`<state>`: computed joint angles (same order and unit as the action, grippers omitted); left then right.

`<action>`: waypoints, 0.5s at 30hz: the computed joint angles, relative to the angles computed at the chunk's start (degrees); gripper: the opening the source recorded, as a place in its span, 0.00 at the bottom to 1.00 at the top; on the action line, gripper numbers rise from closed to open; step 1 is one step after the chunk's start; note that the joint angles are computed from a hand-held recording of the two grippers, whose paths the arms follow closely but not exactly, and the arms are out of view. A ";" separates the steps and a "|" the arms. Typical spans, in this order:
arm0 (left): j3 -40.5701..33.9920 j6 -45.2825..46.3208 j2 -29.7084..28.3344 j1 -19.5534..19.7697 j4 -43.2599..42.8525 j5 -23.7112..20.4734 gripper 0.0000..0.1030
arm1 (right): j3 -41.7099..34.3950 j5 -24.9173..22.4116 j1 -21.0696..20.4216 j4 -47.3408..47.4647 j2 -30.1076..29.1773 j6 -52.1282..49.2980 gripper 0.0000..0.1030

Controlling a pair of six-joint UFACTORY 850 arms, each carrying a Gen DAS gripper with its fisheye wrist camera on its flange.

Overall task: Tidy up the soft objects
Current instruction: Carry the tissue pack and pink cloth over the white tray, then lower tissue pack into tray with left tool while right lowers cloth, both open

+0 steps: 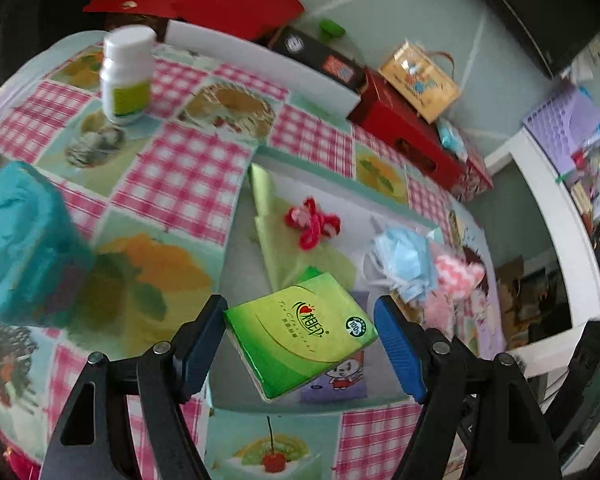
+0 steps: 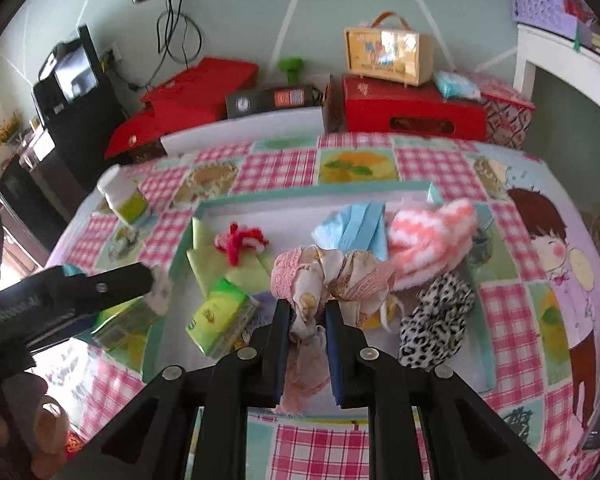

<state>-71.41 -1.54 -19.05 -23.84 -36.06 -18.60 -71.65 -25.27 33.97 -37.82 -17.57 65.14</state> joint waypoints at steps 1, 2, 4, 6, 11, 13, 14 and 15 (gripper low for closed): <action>-0.09 1.41 -0.47 -0.02 -1.21 -0.44 0.74 | -0.25 -0.38 0.00 0.98 -0.37 -1.07 0.21; -0.16 4.06 -1.08 0.01 -3.62 -1.05 0.74 | -0.53 -0.79 -0.01 2.21 -0.79 -2.38 0.21; -0.36 6.77 -1.97 -0.03 -6.14 -1.90 0.74 | -0.74 -1.07 -0.15 4.09 -1.32 -4.17 0.21; -0.91 7.79 -2.74 -0.04 -6.68 -3.11 0.74 | -0.81 -1.30 -0.22 5.48 -1.66 -5.41 0.21; -0.17 10.38 -1.90 -0.19 -8.47 -1.97 0.75 | -0.97 -1.79 -0.18 5.99 -1.94 -5.86 0.29; 0.27 9.47 -1.45 -0.20 -7.26 -1.34 0.75 | -1.19 -2.36 0.10 4.62 -2.01 -4.83 0.37; 0.24 8.97 -1.45 -0.18 -6.77 -1.24 0.75 | -1.36 -2.58 0.23 4.08 -2.10 -4.45 0.39; 0.33 8.82 -1.35 -0.12 -6.60 -1.13 0.75 | -1.48 -2.56 0.21 4.13 -2.15 -4.62 0.39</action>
<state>-71.08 7.28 -20.40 -23.96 -42.67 -19.73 -73.13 -27.83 34.18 -33.69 -19.72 60.52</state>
